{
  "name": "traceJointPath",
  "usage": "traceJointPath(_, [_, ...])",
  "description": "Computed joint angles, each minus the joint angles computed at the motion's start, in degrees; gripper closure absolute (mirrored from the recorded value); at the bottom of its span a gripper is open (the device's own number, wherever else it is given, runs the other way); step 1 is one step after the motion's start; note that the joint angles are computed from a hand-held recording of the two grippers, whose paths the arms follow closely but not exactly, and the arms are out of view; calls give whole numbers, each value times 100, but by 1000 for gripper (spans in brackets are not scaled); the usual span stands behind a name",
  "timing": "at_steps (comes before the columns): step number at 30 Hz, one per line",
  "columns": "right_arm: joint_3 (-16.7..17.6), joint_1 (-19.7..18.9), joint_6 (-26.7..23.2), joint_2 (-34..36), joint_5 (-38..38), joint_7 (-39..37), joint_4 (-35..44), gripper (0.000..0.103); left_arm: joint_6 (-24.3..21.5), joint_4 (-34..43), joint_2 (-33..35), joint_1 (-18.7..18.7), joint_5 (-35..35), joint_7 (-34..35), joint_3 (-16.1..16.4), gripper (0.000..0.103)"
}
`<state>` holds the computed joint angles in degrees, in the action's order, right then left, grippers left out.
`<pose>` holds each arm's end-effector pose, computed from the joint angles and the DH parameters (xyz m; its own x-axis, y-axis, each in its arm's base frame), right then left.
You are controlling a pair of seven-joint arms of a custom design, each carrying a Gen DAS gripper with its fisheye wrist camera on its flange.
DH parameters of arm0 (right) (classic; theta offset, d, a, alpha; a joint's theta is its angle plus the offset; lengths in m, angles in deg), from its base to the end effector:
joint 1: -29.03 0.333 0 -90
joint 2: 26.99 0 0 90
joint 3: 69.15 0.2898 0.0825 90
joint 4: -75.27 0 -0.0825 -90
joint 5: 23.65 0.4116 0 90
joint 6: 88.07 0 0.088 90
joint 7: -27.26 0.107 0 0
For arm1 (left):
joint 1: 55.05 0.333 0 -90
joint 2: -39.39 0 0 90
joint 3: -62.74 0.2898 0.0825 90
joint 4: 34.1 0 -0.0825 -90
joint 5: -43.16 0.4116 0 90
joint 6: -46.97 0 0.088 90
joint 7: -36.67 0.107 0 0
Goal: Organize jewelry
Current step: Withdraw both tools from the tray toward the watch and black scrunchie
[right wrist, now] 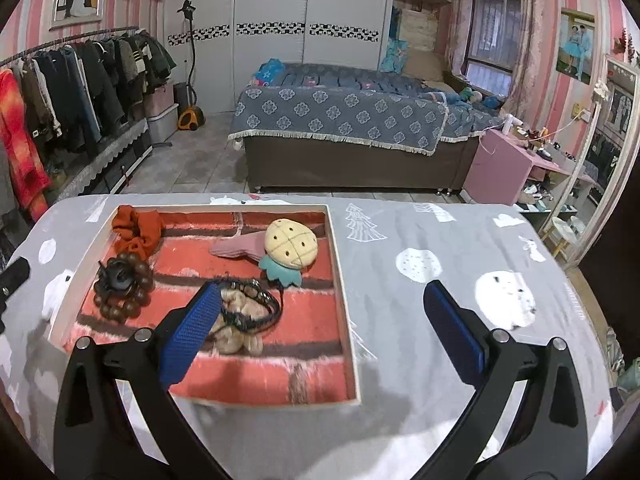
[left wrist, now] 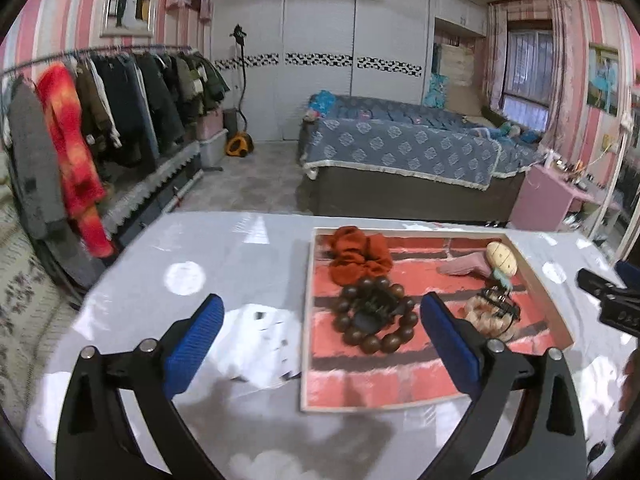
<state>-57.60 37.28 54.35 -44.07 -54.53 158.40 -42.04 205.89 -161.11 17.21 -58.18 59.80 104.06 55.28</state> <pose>0.5147 0.2005 0.6178 -0.0815 -0.9944 0.0673 -0.6437 0.0009 -0.7653 0.5120 -0.1173 0.6112 -0.0206 -0.9998 -0.0076 -0.5684 0.0179 -0.8226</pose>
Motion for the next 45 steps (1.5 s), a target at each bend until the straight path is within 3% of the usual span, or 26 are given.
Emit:
traceJointPath(3, [-40, 20, 49, -485, 189, -78, -506, 4, -299, -160, -295, 139, 344, -191, -209, 4])
traceJointPath(10, [240, -212, 62, -1843, 410, -325, -1670, 4, -302, -981, -1113, -148, 282, -161, -206, 4])
traceJointPath(16, [364, -343, 89, -2779, 840, -543, -2402, 4, -688, -1393, -1684, -536, -5, -54, -118, 4])
traceJointPath(22, [527, -383, 124, -3579, 1279, -624, -3024, 4, -840, -1727, -2364, -614, 8, -47, -209, 4])
traceJointPath(35, [619, -270, -355, -4819, 1961, -888, -3630, 4, -1103, -2424, -3632, -875, -121, -135, -209, 4])
traceJointPath(41, [585, -264, -457, -5137, 2148, -939, -3879, 4, -1124, -2620, -3815, -972, -136, -138, -208, 4])
traceJointPath(45, [531, -282, -401, -5108, 2287, -927, -4035, 4, -1123, -2631, -3563, -1117, -281, -96, -125, 4])
